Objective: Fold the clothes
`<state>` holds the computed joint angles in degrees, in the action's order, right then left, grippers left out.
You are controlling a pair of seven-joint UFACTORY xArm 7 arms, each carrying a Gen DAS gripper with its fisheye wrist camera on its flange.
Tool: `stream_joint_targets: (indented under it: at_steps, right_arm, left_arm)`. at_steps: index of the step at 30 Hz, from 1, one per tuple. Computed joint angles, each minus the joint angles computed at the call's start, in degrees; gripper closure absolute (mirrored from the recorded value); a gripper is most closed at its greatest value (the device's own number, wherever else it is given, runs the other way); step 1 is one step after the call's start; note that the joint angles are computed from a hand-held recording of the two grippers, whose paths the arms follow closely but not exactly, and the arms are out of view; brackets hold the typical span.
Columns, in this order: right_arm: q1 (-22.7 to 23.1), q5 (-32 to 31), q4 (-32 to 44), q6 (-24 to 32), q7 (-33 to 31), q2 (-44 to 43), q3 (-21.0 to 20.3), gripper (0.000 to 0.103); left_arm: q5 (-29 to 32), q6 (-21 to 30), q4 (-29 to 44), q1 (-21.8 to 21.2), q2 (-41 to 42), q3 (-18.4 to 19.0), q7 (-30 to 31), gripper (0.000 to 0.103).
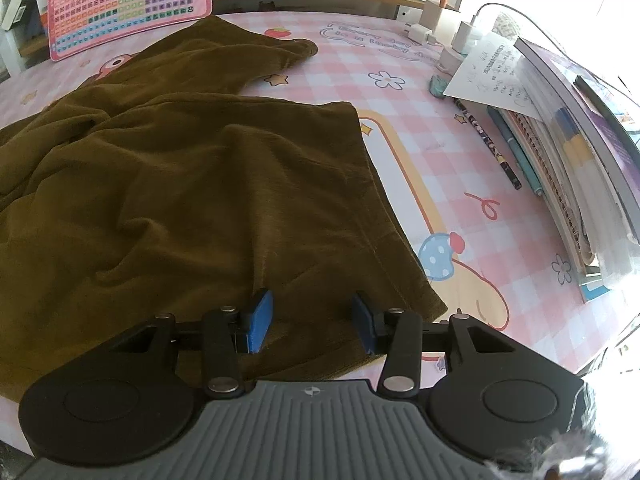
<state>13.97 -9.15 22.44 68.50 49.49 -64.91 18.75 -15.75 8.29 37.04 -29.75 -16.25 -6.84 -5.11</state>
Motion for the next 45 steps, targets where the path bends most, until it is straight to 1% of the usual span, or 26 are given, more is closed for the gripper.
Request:
stream_joint_targets:
  at_steps: [3, 6, 7, 11, 12, 14, 15, 18, 19, 20, 21, 22, 23, 24, 27, 29, 31, 33, 34, 35, 37, 39, 41, 42, 44, 45]
  right_arm:
    - [0.03, 0.04, -0.06, -0.06, 0.02, -0.09, -0.18, 0.061]
    - [-0.03, 0.11, -0.09, -0.22, 0.10, -0.07, -0.29, 0.061]
    - [-0.04, 0.15, -0.11, -0.29, 0.17, -0.07, -0.26, 0.061]
    - [-0.03, 0.24, -0.05, -0.38, 0.48, 0.05, -0.04, 0.061]
    - [0.00, 0.23, -0.03, -0.30, 0.57, 0.06, 0.05, 0.061]
    - [0.03, 0.23, -0.03, -0.28, 0.73, 0.06, 0.09, 0.061]
    - [0.06, 0.24, -0.06, -0.30, 0.79, 0.01, 0.04, 0.061]
    - [0.00, 0.29, -0.03, -0.32, 0.93, 0.07, -0.10, 0.061]
    - [-0.03, 0.26, 0.02, -0.32, 0.95, 0.17, -0.08, 0.061]
    - [-0.05, 0.23, 0.06, -0.35, 0.96, 0.27, -0.07, 0.061]
    - [-0.04, 0.18, 0.07, -0.43, 0.94, 0.35, -0.07, 0.061]
    - [-0.06, 0.12, 0.10, -0.56, 0.87, 0.50, -0.13, 0.061]
    - [-0.07, 0.07, 0.12, -0.62, 0.78, 0.58, -0.20, 0.061]
    - [-0.06, 0.05, 0.11, -0.61, 0.72, 0.59, -0.24, 0.061]
    - [-0.08, 0.11, -0.12, -0.69, 0.87, 0.27, -0.30, 0.061]
    - [-0.15, 0.15, -0.16, -0.76, 1.12, 0.24, -0.17, 0.061]
    - [-0.17, 0.12, -0.06, -0.76, 1.15, 0.44, -0.12, 0.061]
    - [-0.17, 0.12, 0.11, -0.69, 1.08, 0.71, -0.20, 0.061]
    - [-0.17, 0.14, 0.28, -0.56, 0.99, 0.91, -0.26, 0.061]
    - [-0.20, 0.13, 0.50, -0.36, 0.87, 1.17, -0.30, 0.061]
    - [-0.21, 0.20, 0.87, -0.14, 0.81, 1.65, -0.26, 0.061]
    - [-0.04, 0.33, 0.95, -0.32, 0.84, 1.84, -0.22, 0.061]
    - [0.04, 0.30, 0.85, -0.69, 0.89, 1.91, -0.16, 0.061]
    - [0.03, 0.22, 0.94, -0.73, 0.83, 2.10, -0.14, 0.061]
    - [0.14, 0.10, 1.09, -0.63, 0.51, 2.39, -0.19, 0.061]
    - [0.19, 0.09, 1.07, -0.59, 0.44, 2.36, -0.24, 0.061]
  left_arm:
    - [-0.41, -0.60, 0.48, -0.25, 0.84, 0.14, 0.14, 0.081]
    - [4.59, -1.70, 0.10, 4.40, 0.23, -3.69, -4.87, 0.081]
    - [5.60, -1.81, 0.15, 4.96, 0.23, -3.89, -5.74, 0.080]
    - [4.39, -0.33, 1.54, 2.66, 1.80, -0.76, -4.21, 0.075]
    - [2.45, -0.14, 1.87, 1.11, 2.22, 0.74, -2.42, 0.074]
    - [-6.09, -0.84, 2.47, -4.60, 2.89, 5.70, 4.19, 0.077]
    - [-10.08, -0.61, 2.95, -6.49, 2.93, 7.20, 6.95, 0.080]
    - [-20.25, -2.19, 3.05, -11.93, 1.48, 10.11, 16.93, 0.081]
    - [-22.44, -2.30, 3.14, -13.87, 1.04, 11.31, 19.90, 0.081]
    - [-22.56, -2.09, 3.25, -13.55, 1.01, 10.82, 20.47, 0.080]
    - [-20.57, -1.90, 3.34, -10.83, 1.57, 8.51, 18.64, 0.080]
    - [-17.04, -1.70, 3.30, -5.72, 2.31, 4.26, 14.42, 0.081]
    - [-13.47, -1.55, 3.25, -2.11, 2.93, 1.49, 10.28, 0.081]
    - [-12.29, -1.01, 3.41, -0.89, 3.27, 0.91, 8.54, 0.082]
    - [-16.97, 1.10, 3.76, -3.92, 3.54, 4.14, 11.91, 0.084]
    - [-20.73, 2.29, 4.01, -5.06, 3.23, 5.11, 14.94, 0.094]
    - [-29.43, 3.80, 4.94, -7.98, 2.05, 7.71, 21.67, 0.101]
    - [-36.96, 3.56, 5.38, -10.26, -0.15, 9.30, 29.01, 0.102]
    - [-38.68, 1.80, 5.17, -10.43, -1.41, 9.08, 30.22, 0.102]
    - [-38.14, 0.41, 4.87, -9.19, -2.70, 7.82, 29.04, 0.102]
    - [-31.18, -1.41, 3.49, -1.77, -4.03, 3.06, 20.62, 0.102]
    - [-26.13, 1.32, 2.94, 1.38, -2.72, 3.34, 15.84, 0.102]
    - [-21.31, 2.23, 2.55, 3.38, 0.36, 2.68, 11.87, 0.099]
    - [-20.62, 2.15, 2.41, 3.78, 1.85, 2.64, 11.33, 0.098]
    - [-25.36, -1.48, 1.36, -0.40, 2.57, 5.57, 14.32, 0.097]
    - [-26.59, -1.72, 1.27, -1.11, 2.51, 6.20, 14.52, 0.096]
